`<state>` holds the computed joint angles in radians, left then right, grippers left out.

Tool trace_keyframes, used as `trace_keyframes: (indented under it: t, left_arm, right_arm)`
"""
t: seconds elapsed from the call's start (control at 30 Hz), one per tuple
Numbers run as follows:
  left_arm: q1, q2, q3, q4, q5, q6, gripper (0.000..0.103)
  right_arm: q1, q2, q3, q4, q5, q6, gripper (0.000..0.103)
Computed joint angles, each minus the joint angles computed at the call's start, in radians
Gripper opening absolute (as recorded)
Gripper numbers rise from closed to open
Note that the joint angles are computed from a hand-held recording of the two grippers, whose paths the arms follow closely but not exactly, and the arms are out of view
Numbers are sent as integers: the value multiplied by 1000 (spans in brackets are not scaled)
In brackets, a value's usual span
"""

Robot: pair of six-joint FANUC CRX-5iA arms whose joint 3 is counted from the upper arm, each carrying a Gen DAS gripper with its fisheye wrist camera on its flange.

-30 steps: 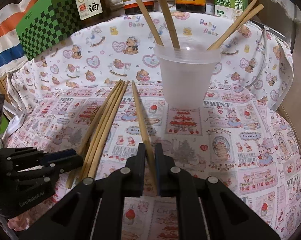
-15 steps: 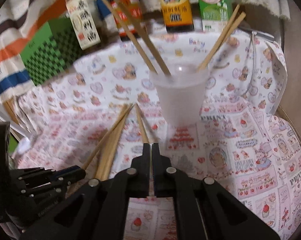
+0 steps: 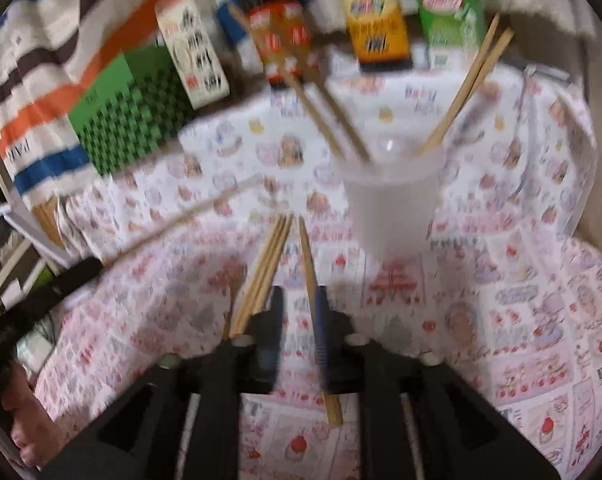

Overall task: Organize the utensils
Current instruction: 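Lift both held chopsticks upright and carry them toward the clear cup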

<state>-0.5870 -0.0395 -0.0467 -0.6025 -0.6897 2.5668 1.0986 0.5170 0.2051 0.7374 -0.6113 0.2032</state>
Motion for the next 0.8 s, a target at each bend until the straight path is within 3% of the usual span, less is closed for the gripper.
trace_keyframes:
  t: [0.1, 0.23, 0.4, 0.53, 0.6, 0.67, 0.73, 0.8]
  left_arm:
    - [-39, 1, 18, -92, -48, 58, 6]
    - [-40, -6, 11, -84, -38, 38, 6]
    - [-42, -10, 10, -88, -37, 38, 6]
    - [-32, -9, 8, -67, -37, 25, 6]
    - [-28, -8, 8, -62, -38, 24, 6]
    - [-26, -8, 8, -59, -39, 22, 6]
    - [-24, -8, 7, -54, -37, 19, 6]
    - [-22, -10, 5, -52, -34, 17, 6]
  right_arm:
    - [14, 60, 118, -133, -120, 158, 22]
    - [24, 118, 217, -195, -235, 262, 22]
    - [27, 151, 272, -222, -302, 312, 22]
    - [28, 153, 269, -203, -308, 301, 21]
    - [32, 161, 274, -181, -328, 289, 9]
    - [32, 163, 277, -178, -332, 295, 8]
    - [30, 145, 249, -176, -296, 271, 6]
    - [34, 104, 166, -91, -217, 192, 6]
